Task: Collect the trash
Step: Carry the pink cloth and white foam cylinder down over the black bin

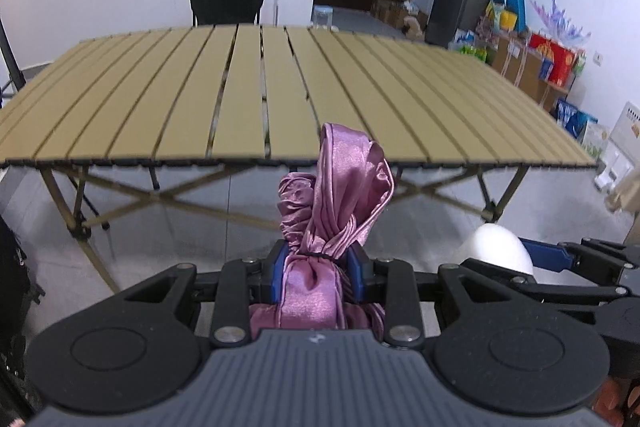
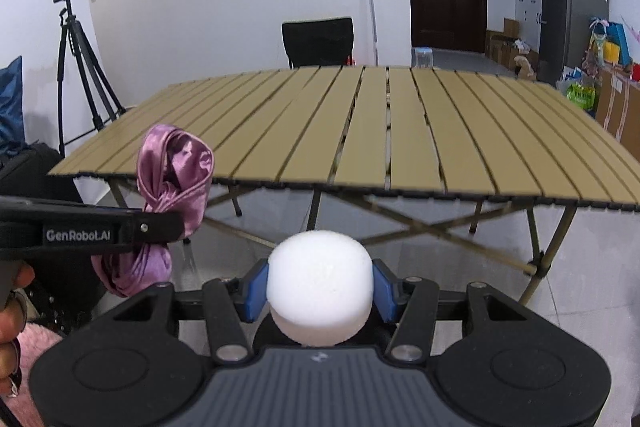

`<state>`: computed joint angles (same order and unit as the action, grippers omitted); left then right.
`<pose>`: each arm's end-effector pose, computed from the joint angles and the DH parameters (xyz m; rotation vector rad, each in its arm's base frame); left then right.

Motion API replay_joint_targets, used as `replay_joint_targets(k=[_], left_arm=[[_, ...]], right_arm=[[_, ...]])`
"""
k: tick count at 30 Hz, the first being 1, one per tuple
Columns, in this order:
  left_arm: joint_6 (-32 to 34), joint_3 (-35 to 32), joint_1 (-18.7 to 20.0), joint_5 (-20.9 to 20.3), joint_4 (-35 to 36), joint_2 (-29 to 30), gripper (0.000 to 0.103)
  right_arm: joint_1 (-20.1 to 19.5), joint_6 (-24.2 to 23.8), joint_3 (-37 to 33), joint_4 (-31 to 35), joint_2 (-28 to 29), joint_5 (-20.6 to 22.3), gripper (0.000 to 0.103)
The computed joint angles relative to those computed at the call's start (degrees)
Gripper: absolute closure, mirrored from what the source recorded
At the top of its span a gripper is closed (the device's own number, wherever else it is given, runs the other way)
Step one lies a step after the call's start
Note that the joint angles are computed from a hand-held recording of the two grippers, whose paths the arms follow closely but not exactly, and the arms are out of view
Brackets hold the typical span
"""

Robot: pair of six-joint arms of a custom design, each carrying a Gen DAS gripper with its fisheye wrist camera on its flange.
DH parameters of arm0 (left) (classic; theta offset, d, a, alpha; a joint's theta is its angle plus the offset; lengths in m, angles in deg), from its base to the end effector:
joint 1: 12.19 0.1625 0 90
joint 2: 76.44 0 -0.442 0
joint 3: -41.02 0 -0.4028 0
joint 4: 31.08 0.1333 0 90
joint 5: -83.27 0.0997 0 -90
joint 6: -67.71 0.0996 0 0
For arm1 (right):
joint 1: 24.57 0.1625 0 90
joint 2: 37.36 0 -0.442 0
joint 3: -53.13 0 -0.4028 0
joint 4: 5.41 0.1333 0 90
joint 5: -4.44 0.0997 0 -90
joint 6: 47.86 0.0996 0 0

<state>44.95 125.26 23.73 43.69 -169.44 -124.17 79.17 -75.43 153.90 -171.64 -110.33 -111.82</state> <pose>-0.4693 -0.5994 0.2083 0.5395 2.3625 -0.9049 0.2336 -0.5798 0.4126 0.6144 -2.3477 1.0098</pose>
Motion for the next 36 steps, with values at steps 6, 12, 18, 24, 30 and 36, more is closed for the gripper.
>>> replay_joint_targets(k=[6,12,18,24,30,36], left_arm=[[-2.98,3.85,0.76,-0.92,1.77,-1.19,0.072],[-5.06,6.11,2.02,-2.20,3.60,-1.47,0.072],[-7.30,6.80,3.89,-3.11,6.20,-1.03,0.072],[-9.05,6.42,5.85,-3.39,8.30,-0.09,0.072],[-9.55,5.87,7.76,-3.53,8.89,1.27,0.072],[-9.71,5.49,9.53,-2.85,8.73,2.29,0.072]], right_arm=[[-1.55,1.93,3.05,0.65,-0.48,-0.14,0.051],[-3.29,3.62,5.22,1.40,-0.21,-0.63,0.051],[-5.57,5.12,7.12,2.43,0.14,-1.21,0.051],[-7.40,6.48,7.76,3.32,1.04,-2.18,0.051],[-9.52,7.17,8.11,3.52,2.20,-2.64,0.051],[-11.36,7.76,7.59,3.52,3.43,-3.30,0.051]])
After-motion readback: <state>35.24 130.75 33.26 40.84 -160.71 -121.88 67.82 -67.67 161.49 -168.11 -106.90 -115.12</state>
